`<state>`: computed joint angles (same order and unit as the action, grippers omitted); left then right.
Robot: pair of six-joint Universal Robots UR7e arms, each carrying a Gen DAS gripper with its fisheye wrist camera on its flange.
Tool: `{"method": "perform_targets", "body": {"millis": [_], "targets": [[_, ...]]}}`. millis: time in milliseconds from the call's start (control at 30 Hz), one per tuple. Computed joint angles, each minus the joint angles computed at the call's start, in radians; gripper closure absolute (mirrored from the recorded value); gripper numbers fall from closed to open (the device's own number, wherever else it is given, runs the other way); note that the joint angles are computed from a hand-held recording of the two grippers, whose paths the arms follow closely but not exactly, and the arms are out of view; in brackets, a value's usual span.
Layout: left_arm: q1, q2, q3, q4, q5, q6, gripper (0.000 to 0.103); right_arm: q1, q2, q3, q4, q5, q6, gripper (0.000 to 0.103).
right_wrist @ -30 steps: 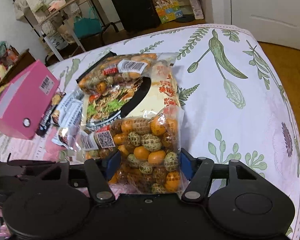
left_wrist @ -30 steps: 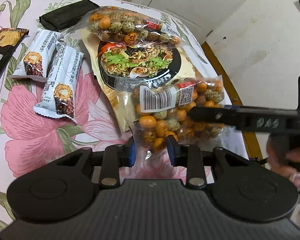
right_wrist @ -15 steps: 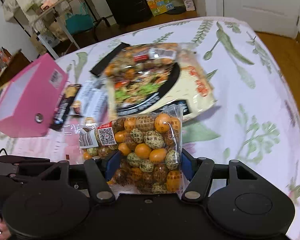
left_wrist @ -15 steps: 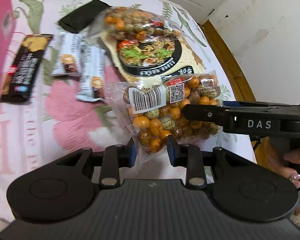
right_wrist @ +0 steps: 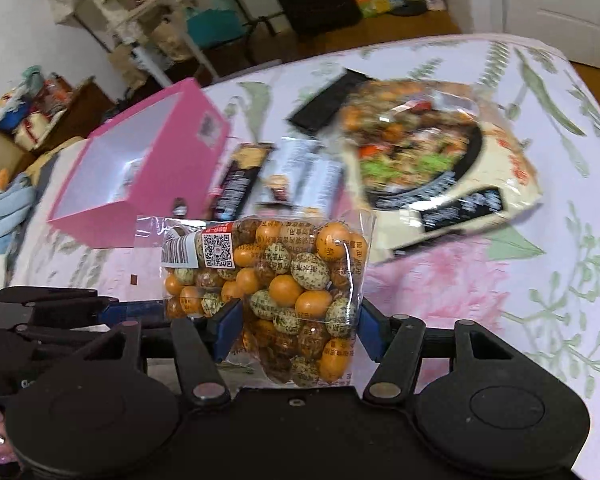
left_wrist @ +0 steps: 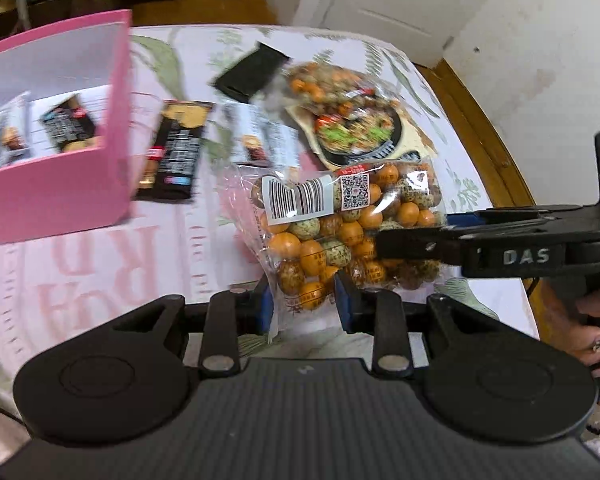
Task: Organize snacks
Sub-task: 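Grasp the clear bag of coated nuts with the right gripper, then lower the nut bag into the pink box and open the right gripper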
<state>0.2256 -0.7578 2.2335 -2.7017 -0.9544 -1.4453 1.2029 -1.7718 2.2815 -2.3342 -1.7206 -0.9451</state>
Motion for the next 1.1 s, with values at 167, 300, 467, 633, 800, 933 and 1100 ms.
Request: {"method": "perform_targets", "body": {"millis": [167,300,467,633,800,933,1100], "targets": [[-0.043,-0.127,0.065,0.112,0.010,-0.080,0.073,0.038,-0.012,-0.007,0.094,0.062,0.009,0.045],[-0.075,-0.246,0.099,0.264,0.037,-0.147,0.073,0.104,0.012,-0.006,0.121,0.087,0.043,0.046],[-0.119,-0.405,0.109,0.607,0.109,-0.333,0.073,0.218,0.095,0.010,0.053,0.157,0.101,0.046],[-0.116,-0.541,0.128,0.890,0.170,-0.494,0.074,0.320,0.263,-0.002,-0.050,0.213,0.188,0.046],[-0.023,-0.617,0.151,0.988,0.175,-0.495,0.073,0.405,0.471,-0.079,-0.095,0.183,0.319,0.046],[0.075,-0.699,0.218,0.928,0.200,-0.414,0.072,0.443,0.596,-0.105,-0.174,0.134,0.397,0.046],[0.163,-0.703,0.284,0.769,0.192,-0.302,0.072,0.454,0.695,-0.117,-0.227,0.053,0.436,0.046]]}}
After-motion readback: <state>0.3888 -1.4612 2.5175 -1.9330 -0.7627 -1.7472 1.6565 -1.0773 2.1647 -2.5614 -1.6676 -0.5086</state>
